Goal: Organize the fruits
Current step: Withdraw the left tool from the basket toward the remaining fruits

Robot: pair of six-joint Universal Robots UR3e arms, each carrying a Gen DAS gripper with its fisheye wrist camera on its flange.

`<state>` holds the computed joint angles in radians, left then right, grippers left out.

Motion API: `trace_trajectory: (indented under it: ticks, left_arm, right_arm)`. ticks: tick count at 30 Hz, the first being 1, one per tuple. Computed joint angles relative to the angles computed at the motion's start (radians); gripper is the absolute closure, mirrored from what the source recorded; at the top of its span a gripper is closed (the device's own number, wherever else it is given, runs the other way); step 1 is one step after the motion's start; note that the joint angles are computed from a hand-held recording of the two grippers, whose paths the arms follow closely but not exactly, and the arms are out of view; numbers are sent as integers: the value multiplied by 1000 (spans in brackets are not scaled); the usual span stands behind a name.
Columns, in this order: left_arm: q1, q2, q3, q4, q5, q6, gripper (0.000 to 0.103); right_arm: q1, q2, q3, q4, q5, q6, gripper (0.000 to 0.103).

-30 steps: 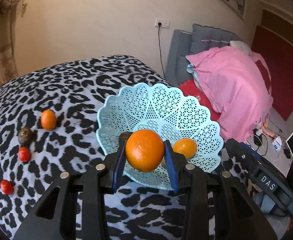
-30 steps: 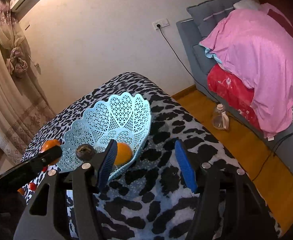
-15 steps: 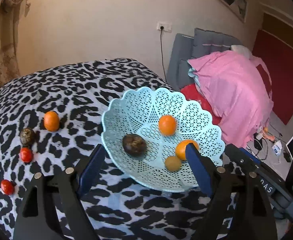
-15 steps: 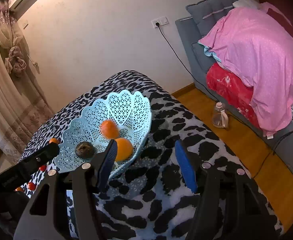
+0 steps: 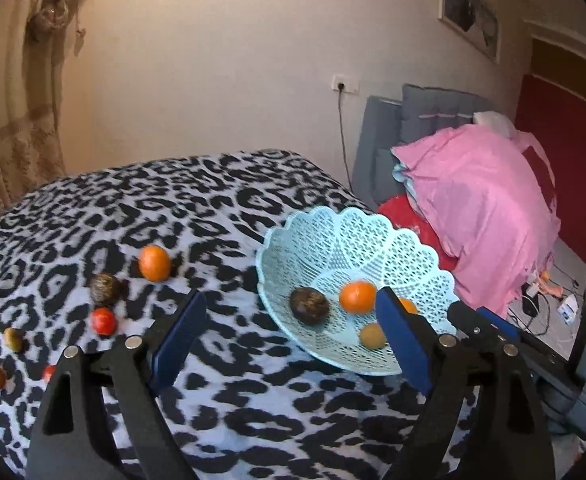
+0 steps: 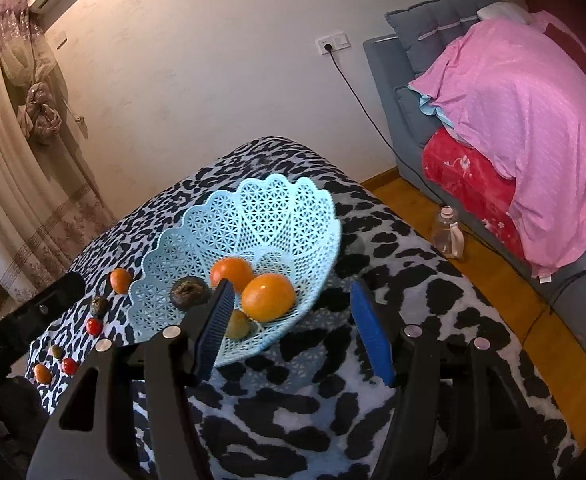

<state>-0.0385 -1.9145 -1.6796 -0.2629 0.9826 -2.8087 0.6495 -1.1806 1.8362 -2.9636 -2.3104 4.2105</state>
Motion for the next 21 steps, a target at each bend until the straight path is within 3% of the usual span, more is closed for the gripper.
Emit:
trace_trajectory:
  ticks: [8, 21]
  left_arm:
    - [99, 50, -66, 84, 2, -25, 17]
    - [274, 52, -58, 91, 19, -65, 17]
  right_arm:
    - [17, 56, -106, 35, 9, -34, 41]
    - [40, 151, -284, 85, 31, -94, 40]
